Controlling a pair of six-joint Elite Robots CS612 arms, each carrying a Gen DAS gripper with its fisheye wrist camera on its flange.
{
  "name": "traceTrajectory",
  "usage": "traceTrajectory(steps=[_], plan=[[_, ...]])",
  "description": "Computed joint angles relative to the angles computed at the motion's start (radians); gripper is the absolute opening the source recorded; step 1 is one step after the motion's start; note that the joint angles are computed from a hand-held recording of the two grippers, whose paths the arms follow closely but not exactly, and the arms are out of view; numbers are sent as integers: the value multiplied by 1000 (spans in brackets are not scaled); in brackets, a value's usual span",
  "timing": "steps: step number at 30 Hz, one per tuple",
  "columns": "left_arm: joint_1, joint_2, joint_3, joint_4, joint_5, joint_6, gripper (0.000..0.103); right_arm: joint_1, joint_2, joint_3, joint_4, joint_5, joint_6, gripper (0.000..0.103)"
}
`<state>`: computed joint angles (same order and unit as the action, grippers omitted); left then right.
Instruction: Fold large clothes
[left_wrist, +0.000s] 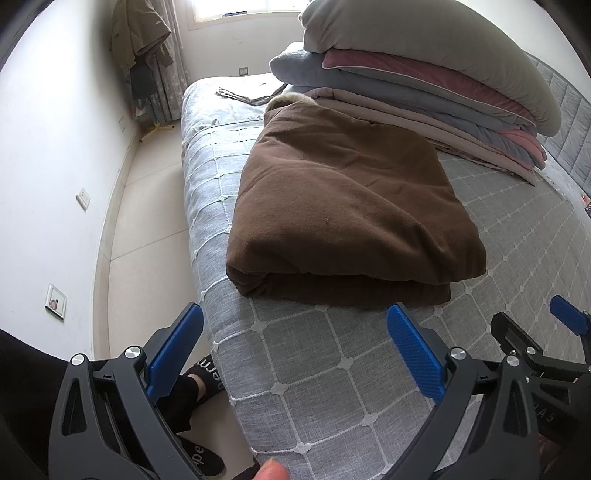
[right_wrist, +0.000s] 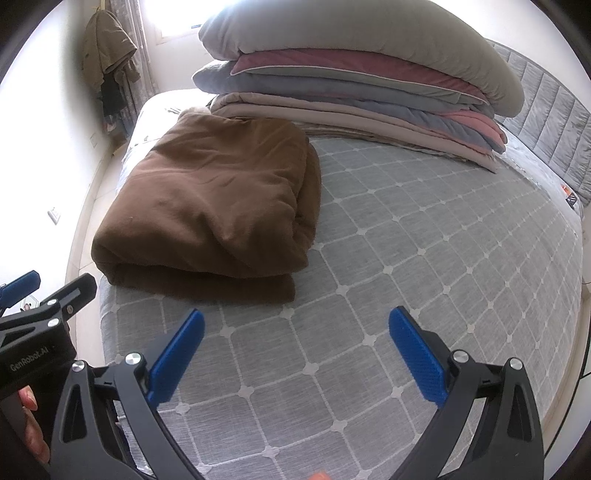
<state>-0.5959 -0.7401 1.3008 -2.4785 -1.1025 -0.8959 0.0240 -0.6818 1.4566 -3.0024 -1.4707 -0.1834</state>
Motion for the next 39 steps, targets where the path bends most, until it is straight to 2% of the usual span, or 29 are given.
traceTrajectory(steps=[39], plan=[[1, -3, -4, 22, -3, -9, 96, -1, -2, 5, 0, 5, -11, 96]])
